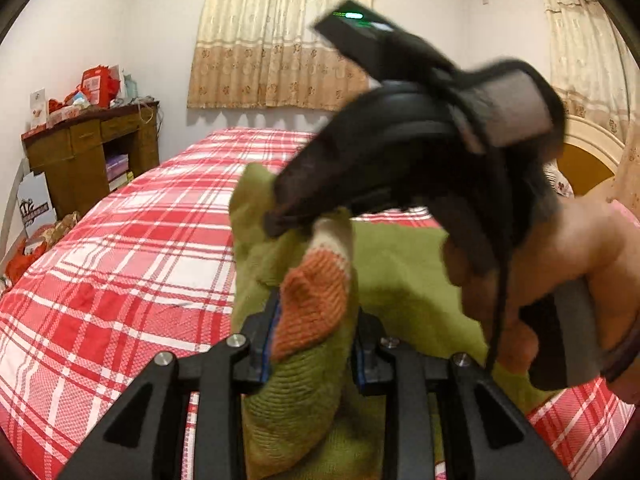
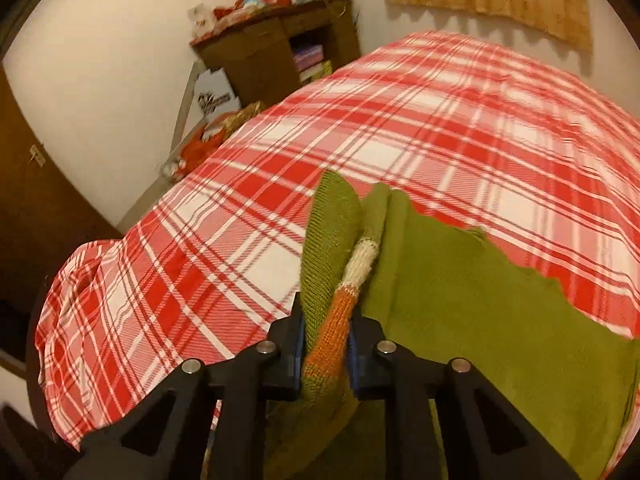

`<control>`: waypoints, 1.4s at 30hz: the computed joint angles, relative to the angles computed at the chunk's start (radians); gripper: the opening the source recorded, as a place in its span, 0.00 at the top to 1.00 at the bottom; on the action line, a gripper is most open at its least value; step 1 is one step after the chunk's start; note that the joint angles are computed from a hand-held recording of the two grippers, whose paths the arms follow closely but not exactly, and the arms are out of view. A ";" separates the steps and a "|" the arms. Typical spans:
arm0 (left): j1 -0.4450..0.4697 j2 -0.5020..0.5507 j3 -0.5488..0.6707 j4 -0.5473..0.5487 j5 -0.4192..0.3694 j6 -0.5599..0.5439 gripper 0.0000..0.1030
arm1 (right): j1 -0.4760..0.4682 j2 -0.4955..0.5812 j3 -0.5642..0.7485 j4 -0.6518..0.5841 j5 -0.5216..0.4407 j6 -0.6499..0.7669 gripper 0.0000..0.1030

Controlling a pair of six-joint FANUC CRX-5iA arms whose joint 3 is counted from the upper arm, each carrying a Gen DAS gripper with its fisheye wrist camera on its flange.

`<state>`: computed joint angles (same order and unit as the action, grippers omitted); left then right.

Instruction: Fold small clothes

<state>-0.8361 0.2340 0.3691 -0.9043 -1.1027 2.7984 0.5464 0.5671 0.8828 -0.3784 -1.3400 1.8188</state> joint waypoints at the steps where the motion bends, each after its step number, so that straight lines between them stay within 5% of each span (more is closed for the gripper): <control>1: -0.010 0.003 0.009 -0.011 -0.006 -0.010 0.71 | -0.014 -0.015 -0.016 -0.019 0.012 -0.009 0.85; 8: -0.068 0.077 0.139 -0.037 0.007 -0.136 0.71 | -0.133 -0.129 -0.116 -0.123 0.063 0.017 0.85; 17: -0.076 0.269 0.413 0.091 0.061 -0.385 0.73 | -0.285 -0.194 -0.171 -0.122 0.087 0.024 0.86; 28: -0.045 0.499 0.709 0.318 -0.044 -0.571 0.74 | -0.401 -0.125 -0.209 -0.110 0.070 0.005 0.86; 32: -0.036 0.417 0.585 0.350 0.004 -0.567 0.65 | -0.409 -0.152 -0.312 -0.116 0.162 0.017 0.75; 34: -0.027 0.349 0.486 0.401 0.074 -0.551 0.49 | -0.420 -0.168 -0.337 -0.114 0.178 -0.030 0.44; 36: -0.021 0.267 0.363 0.443 0.154 -0.530 0.28 | -0.446 -0.175 -0.331 -0.137 0.140 -0.059 0.42; 39: -0.048 0.151 0.200 0.403 0.204 -0.449 0.26 | -0.559 -0.271 -0.414 -0.326 0.149 -0.027 0.42; 42: -0.076 0.078 0.113 0.335 0.137 -0.356 0.26 | -0.621 -0.405 -0.541 -0.389 0.176 0.031 0.42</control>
